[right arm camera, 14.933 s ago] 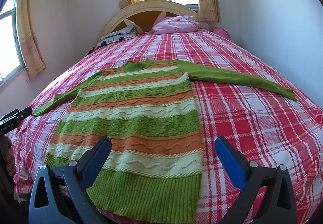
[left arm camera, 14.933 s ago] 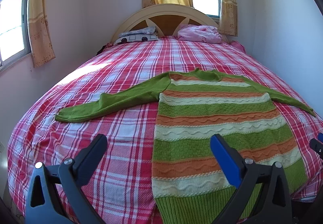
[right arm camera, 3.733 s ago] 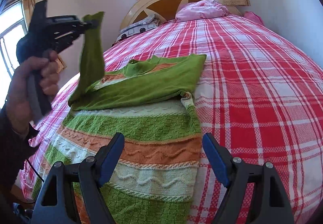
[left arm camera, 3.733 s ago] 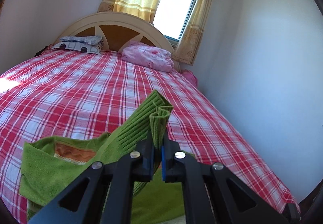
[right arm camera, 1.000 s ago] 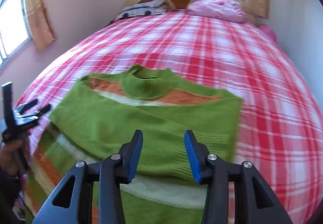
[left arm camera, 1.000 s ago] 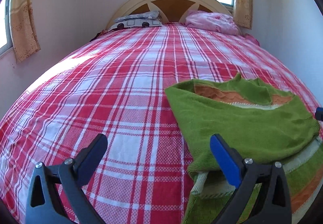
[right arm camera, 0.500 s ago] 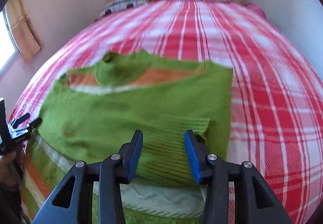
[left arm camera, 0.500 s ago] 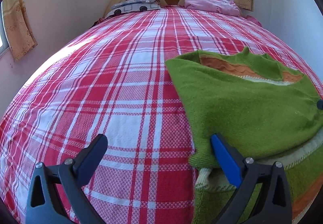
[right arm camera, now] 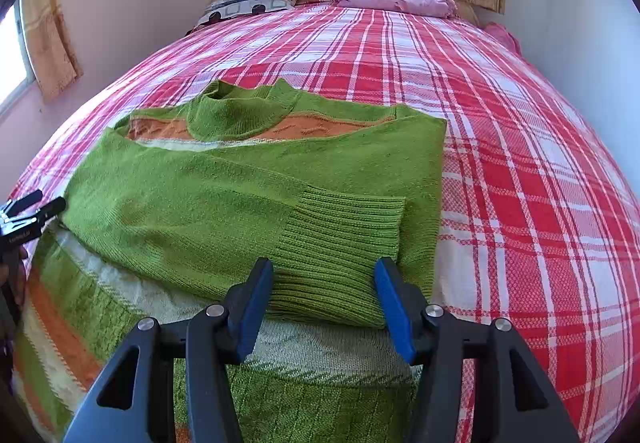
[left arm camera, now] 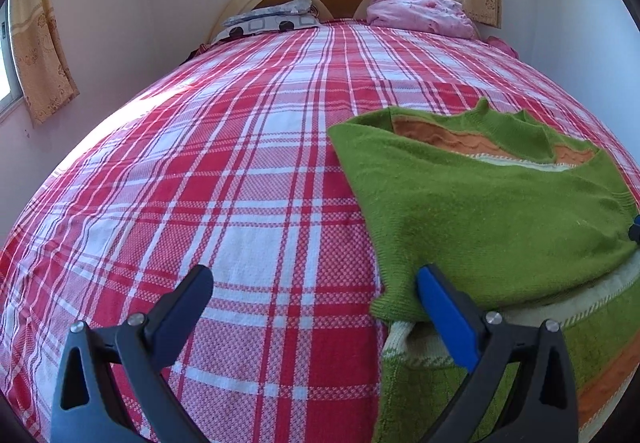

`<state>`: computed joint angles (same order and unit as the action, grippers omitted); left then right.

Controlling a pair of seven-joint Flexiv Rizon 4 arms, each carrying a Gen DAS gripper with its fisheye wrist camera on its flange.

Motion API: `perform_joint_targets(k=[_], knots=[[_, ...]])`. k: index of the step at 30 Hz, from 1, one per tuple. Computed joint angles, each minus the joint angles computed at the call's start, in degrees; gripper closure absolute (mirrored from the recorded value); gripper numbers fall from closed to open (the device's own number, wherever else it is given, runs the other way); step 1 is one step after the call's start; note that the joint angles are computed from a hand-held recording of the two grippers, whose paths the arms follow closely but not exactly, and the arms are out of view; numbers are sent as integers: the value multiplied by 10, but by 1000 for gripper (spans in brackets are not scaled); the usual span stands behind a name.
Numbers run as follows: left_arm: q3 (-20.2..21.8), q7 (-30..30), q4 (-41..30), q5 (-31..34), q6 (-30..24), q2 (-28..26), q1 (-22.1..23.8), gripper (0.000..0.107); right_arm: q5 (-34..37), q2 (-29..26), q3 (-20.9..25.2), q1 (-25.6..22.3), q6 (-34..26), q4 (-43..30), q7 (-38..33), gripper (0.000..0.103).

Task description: Fold small clothes

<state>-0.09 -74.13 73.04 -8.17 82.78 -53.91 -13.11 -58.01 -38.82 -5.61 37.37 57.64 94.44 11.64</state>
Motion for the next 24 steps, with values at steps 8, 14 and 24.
perform_joint_targets(k=[8, 14, 24], knots=[[-5, -7, 34, -1, 6, 23, 5, 4, -12, 5, -1, 7, -12, 4, 9, 46], [-15, 1, 72, 1, 20, 44, 12, 4, -49, 20, -6, 11, -7, 22, 58, 44], [-46, 28, 125, -6, 45, 72, 31, 4, -82, 33, 15, 5, -21, 35, 84, 43]])
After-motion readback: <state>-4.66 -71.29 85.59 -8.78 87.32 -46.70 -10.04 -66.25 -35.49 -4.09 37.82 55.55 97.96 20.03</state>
